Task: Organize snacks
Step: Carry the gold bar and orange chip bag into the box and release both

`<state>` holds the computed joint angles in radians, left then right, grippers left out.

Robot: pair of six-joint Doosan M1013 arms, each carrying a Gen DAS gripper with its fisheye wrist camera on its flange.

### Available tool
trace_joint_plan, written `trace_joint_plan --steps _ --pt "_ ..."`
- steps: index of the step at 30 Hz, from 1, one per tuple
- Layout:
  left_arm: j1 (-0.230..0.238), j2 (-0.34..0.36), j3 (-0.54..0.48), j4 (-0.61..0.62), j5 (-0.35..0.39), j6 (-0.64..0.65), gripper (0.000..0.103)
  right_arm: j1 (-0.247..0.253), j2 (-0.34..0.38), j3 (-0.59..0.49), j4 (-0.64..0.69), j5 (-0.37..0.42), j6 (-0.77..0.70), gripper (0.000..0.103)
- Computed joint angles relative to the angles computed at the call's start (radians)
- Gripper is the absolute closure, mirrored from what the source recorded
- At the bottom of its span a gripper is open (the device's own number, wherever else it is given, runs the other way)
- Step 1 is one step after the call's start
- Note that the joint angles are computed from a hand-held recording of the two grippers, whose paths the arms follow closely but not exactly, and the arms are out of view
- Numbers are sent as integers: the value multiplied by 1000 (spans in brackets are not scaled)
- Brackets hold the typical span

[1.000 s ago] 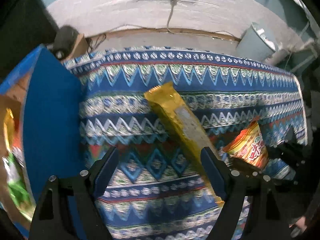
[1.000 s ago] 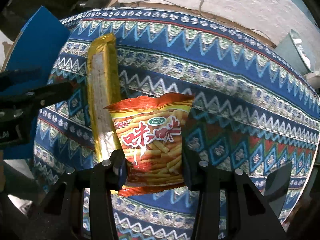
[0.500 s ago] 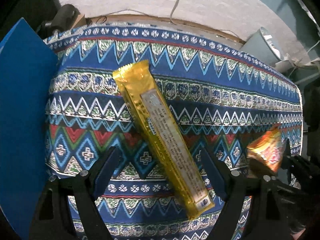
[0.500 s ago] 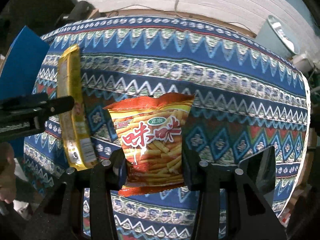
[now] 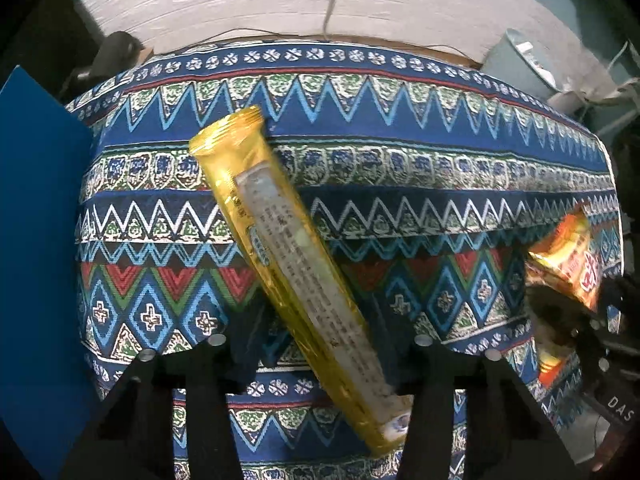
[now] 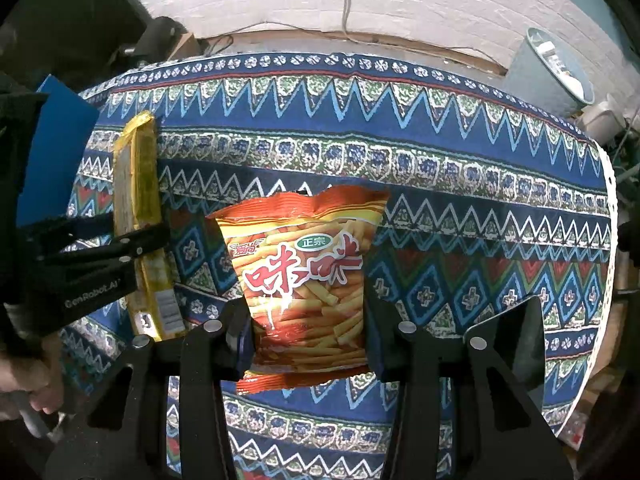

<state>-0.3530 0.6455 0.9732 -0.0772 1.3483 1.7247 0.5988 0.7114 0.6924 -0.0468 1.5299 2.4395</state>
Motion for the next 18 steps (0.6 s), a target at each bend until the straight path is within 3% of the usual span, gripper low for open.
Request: trace_joint_plan --steps 4,12,18 --pt "-2 -25 35 -15 -26 49 75 6 26 -53 -20 32 -17 60" --pt "11 -72 62 -24 -31 108 75 23 93 -188 -70 103 -71 60" --pt "27 -113 72 -16 -80 153 75 31 110 -243 -87 112 -86 60"
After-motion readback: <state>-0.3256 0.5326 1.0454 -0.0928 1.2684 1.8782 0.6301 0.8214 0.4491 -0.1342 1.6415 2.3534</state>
